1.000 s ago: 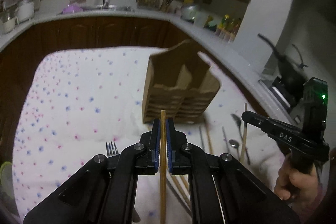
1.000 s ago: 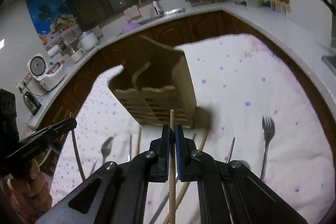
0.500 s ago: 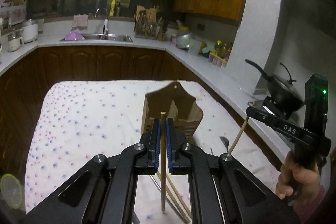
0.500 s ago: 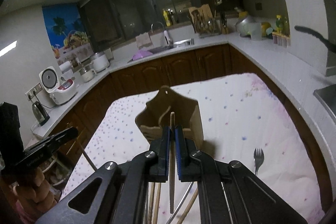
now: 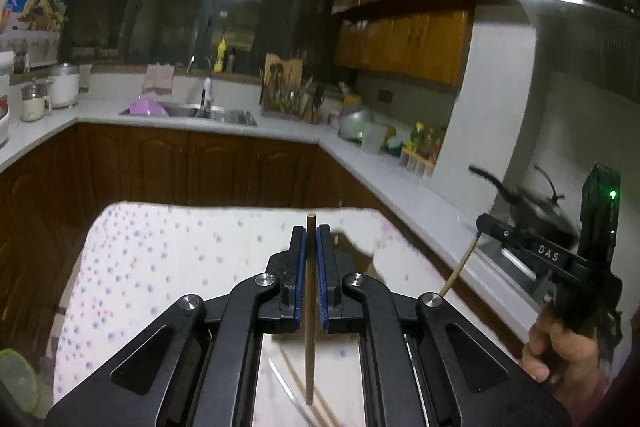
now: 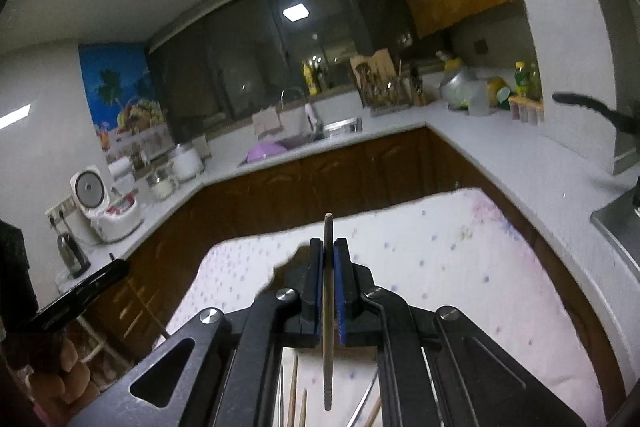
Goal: Organize utensils
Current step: 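Lift the wooden chopsticks with both tools and carry them over the wooden holder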
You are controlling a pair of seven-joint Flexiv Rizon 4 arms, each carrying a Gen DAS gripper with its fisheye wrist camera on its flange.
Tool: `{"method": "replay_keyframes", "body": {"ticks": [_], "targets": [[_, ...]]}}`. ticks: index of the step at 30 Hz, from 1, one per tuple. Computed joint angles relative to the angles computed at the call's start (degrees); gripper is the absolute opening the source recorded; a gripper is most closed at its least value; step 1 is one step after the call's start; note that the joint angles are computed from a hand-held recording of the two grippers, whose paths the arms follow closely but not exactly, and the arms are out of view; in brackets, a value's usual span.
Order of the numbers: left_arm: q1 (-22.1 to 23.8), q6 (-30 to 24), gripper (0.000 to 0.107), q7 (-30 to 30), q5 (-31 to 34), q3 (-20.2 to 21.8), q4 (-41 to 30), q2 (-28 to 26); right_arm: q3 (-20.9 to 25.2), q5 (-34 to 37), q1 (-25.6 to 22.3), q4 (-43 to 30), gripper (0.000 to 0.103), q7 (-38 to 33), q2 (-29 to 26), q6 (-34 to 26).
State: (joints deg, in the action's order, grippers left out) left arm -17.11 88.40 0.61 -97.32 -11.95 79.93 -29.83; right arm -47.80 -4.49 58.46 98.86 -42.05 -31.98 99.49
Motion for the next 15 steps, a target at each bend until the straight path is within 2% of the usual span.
{"method": "replay_keyframes", "body": {"ticks": [8,12,15], "targets": [[1.9,3.2,0.004,-6.6,6.4,-3.3,-11.9,-6.5,-2.7,2.9,-3.0,-7.8,0.005,3.5,-5.1,0.4],[2.3,3.5,0.004,-18.5,18.0,-2.9,-18.7,-12.2,-2.6,2.9,-5.5,-11.7,0.005,5.2,-7.8,-0.1],[2.0,4.4,0.004,-25.5,23.6,-2.5,-24.3,-16.9,-1.5,2.1,-7.8,-14.7,0.005,6.5,-9.8,-0.9]]}}
